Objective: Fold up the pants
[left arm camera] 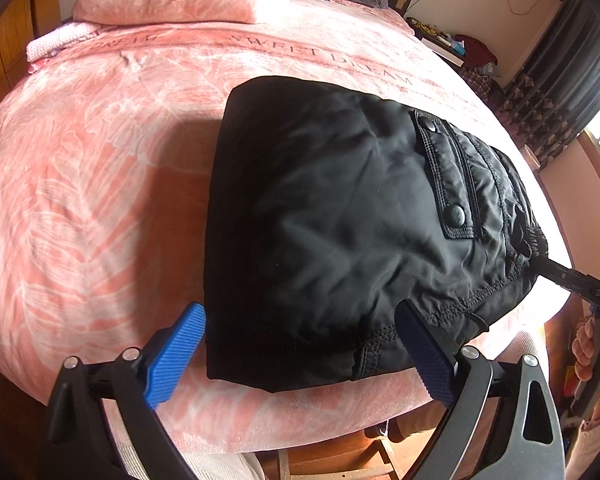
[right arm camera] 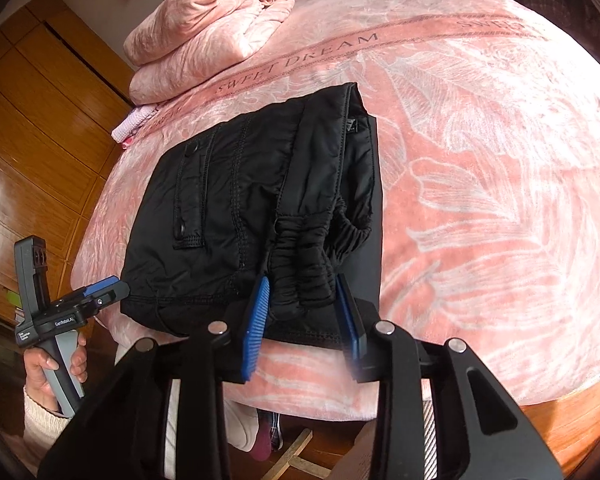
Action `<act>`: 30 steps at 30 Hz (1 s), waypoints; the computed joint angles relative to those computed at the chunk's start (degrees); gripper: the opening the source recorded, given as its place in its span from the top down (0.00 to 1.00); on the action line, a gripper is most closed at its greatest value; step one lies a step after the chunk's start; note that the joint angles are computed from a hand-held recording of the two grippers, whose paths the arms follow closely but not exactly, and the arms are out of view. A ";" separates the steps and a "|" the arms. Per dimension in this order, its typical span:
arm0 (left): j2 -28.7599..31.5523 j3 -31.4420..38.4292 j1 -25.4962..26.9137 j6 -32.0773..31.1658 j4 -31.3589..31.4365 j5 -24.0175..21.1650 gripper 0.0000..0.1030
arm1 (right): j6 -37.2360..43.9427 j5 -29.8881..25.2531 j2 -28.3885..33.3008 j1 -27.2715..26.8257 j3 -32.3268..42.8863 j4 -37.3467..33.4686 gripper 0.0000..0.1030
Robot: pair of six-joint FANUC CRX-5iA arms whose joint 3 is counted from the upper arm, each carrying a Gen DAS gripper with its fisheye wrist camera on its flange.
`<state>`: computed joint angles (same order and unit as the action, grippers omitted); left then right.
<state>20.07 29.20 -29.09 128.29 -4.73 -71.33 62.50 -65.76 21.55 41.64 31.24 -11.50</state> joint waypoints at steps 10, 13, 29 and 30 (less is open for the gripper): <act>0.49 0.16 0.03 0.06 -0.58 -0.93 0.06 | 0.84 1.63 -0.89 -1.36 -2.10 -3.51 0.64; -0.42 -0.82 0.04 0.09 -0.54 -0.72 0.06 | 0.78 1.85 -2.03 -0.79 -3.18 -2.05 0.60; -0.55 -3.22 0.36 2.16 2.33 2.03 0.04 | -1.32 1.67 -1.36 -2.05 -2.86 -7.67 0.76; -0.40 -3.13 0.32 1.88 2.21 2.03 0.04 | -1.48 1.23 -1.16 -2.13 -2.78 -7.86 0.77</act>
<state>19.67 26.07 -28.77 130.17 -2.52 -69.30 61.02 -64.52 20.39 39.51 28.47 -19.36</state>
